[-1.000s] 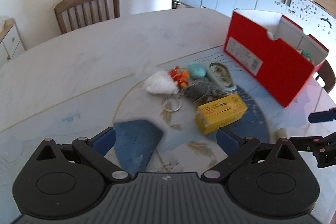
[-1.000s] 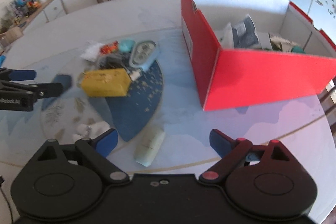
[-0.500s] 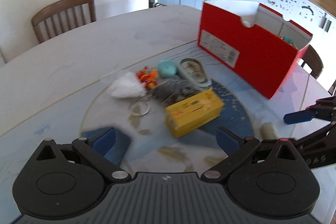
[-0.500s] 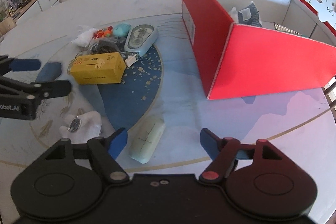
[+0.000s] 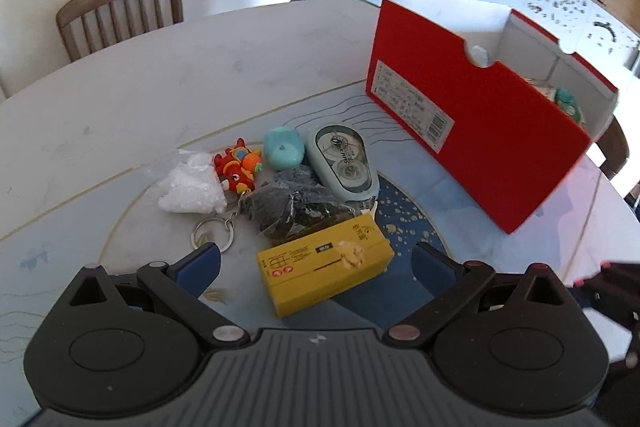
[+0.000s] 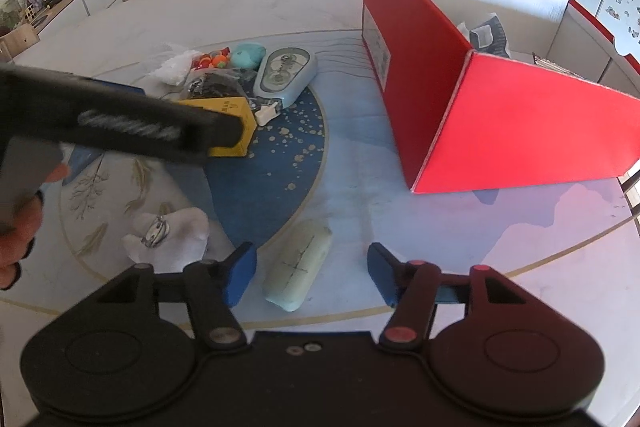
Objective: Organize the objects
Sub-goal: 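Grasp the yellow box with left tool while right tool grasps pale green tube, then carry the yellow box and pale green tube over the red box and lower them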
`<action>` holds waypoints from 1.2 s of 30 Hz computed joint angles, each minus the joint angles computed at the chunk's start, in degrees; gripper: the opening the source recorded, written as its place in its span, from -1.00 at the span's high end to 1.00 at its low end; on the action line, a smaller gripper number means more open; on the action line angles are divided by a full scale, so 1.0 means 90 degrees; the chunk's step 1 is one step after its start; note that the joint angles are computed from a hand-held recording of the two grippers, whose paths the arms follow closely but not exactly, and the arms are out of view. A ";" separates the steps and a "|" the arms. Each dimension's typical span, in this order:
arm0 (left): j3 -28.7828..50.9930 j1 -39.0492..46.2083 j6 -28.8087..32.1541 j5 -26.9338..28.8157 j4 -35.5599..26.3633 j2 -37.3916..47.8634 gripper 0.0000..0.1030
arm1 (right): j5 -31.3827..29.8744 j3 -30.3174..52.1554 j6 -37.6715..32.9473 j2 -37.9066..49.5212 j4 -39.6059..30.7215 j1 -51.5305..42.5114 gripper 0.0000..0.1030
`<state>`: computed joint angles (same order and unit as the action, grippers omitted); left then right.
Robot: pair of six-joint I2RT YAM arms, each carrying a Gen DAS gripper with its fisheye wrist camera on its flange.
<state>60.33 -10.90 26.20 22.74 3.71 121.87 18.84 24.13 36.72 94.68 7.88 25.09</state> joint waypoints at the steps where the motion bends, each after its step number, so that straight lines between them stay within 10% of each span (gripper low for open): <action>1: 0.0049 -0.0054 -0.0081 -0.0067 -0.0030 0.0034 -0.98 | 0.0002 -0.0009 0.0000 -0.0008 0.0008 0.0012 -0.12; 18: 0.0259 -0.0273 -0.0723 -0.0622 -0.0315 0.0178 -0.50 | -0.0128 -0.0211 -0.0087 -0.0172 0.0225 0.0043 0.60; 36: -0.0223 0.0049 -0.0566 -0.0359 -0.0812 -0.0855 -0.49 | -0.0368 -0.0468 -0.0706 -0.2405 -0.1201 -0.0418 0.62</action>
<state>58.33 -10.45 21.10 19.51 -3.60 114.18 15.53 19.92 30.36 73.04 -2.93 21.32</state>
